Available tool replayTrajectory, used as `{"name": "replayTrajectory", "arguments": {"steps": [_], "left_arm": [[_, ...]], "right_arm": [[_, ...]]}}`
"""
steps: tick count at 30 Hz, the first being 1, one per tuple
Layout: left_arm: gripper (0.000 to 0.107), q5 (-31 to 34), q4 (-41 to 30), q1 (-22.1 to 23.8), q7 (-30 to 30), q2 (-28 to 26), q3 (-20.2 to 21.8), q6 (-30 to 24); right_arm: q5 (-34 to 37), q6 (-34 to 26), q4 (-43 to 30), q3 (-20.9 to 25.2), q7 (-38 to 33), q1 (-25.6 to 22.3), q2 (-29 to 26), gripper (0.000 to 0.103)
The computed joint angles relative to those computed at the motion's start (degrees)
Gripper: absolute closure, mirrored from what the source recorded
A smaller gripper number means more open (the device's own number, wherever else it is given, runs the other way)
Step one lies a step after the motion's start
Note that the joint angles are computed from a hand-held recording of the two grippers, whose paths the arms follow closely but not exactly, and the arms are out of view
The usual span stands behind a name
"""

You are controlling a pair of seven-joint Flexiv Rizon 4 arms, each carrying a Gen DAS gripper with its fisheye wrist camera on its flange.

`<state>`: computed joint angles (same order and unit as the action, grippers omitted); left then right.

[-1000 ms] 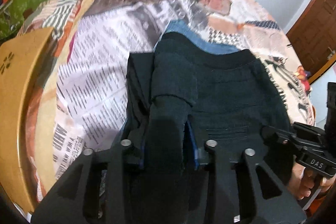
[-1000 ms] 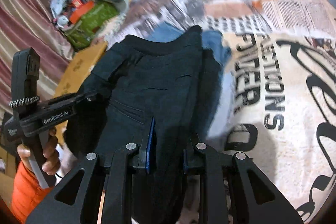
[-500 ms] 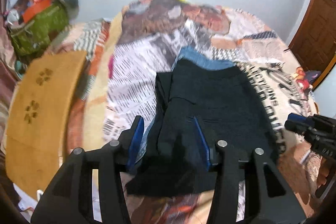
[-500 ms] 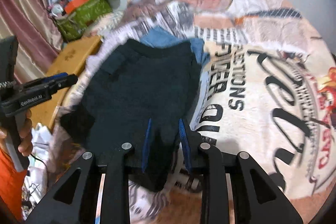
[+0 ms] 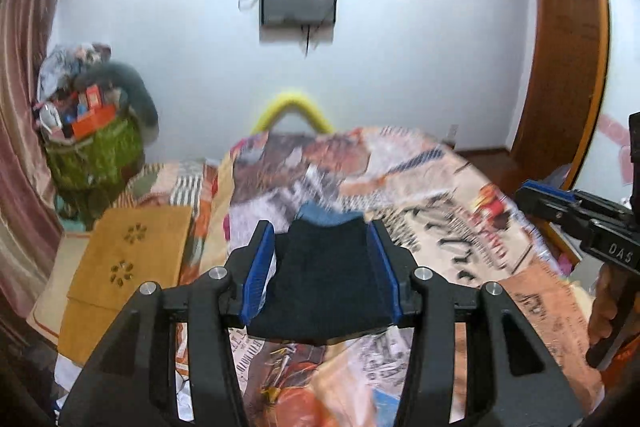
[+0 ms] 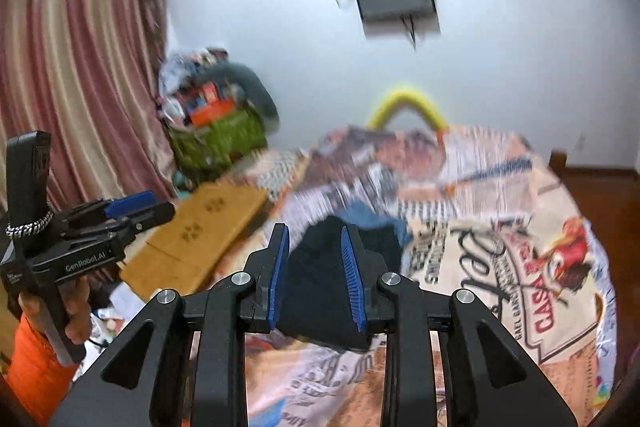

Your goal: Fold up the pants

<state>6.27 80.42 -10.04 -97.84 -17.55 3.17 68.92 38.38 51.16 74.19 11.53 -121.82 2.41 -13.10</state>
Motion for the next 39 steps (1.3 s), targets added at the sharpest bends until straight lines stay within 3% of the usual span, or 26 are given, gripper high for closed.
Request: {"name": "replayTrajectory", "arguments": {"steps": [3, 6, 10, 12, 14, 16, 18, 20, 22, 24, 32, 39], "left_arm": [[0.053, 6.42, 2.77, -3.35, -5.88, 4.29, 2.66, 3.04], [0.051, 19.0, 3.9, -7.24, -17.31, 8.6, 5.55, 3.84], [0.048, 31.85, 5.75, -9.24, -29.1, 13.68, 5.14, 3.76], [0.036, 40.5, 6.11, -10.02, -36.51, 16.23, 4.0, 2.5], [0.029, 44.3, 7.06, -9.53, -40.3, 18.05, 2.44, 2.27], [0.021, 46.16, 7.97, -8.56, -42.69, 19.34, 0.89, 2.32], [0.01, 49.22, 8.38, -7.52, -45.78, 20.5, -0.93, 1.1], [0.004, 52.2, 8.9, -6.34, -48.77, 21.53, -2.77, 0.23], [0.004, 52.68, 9.75, -5.05, -49.26, 22.13, -4.01, 0.8], [0.004, 52.76, 10.43, -3.8, -49.31, 22.62, -5.37, 0.41], [0.004, 51.39, 13.19, 1.16, -49.64, 24.59, -10.43, -0.01], [0.004, 49.4, 14.08, 3.78, -49.05, 24.78, -12.2, 0.61]], "right_arm": [[5.03, 2.0, 3.23, 1.06, -4.83, -1.3, 4.93, 0.079], [9.39, 3.76, 6.69, 0.16, -9.59, -0.91, 9.61, 0.079], [14.13, 5.74, 11.05, -1.85, -14.66, 0.58, 15.14, 0.079], [16.54, 6.51, 13.01, -3.05, -17.03, 1.6, 17.52, 0.077], [18.42, 5.82, 14.24, -4.6, -18.65, 2.72, 19.1, 0.067], [19.97, 6.81, 15.38, -5.88, -19.54, 3.99, 20.22, 0.049], [20.92, 8.2, 16.69, -6.96, -19.8, 5.19, 21.41, 0.041], [20.96, 9.51, 17.67, -7.88, -18.76, 6.36, 22.13, 0.024], [20.45, 11.33, 18.67, -8.53, -17.69, 7.49, 22.86, 0.008], [18.39, 13.46, 19.63, -8.73, -15.98, 8.44, 23.27, 0.001], [11.52, 20.42, 23.91, -9.77, -11.58, 12.33, 25.08, 0.0], [9.05, 21.89, 25.2, -11.68, -10.53, 15.28, 25.49, 0.0]]}}
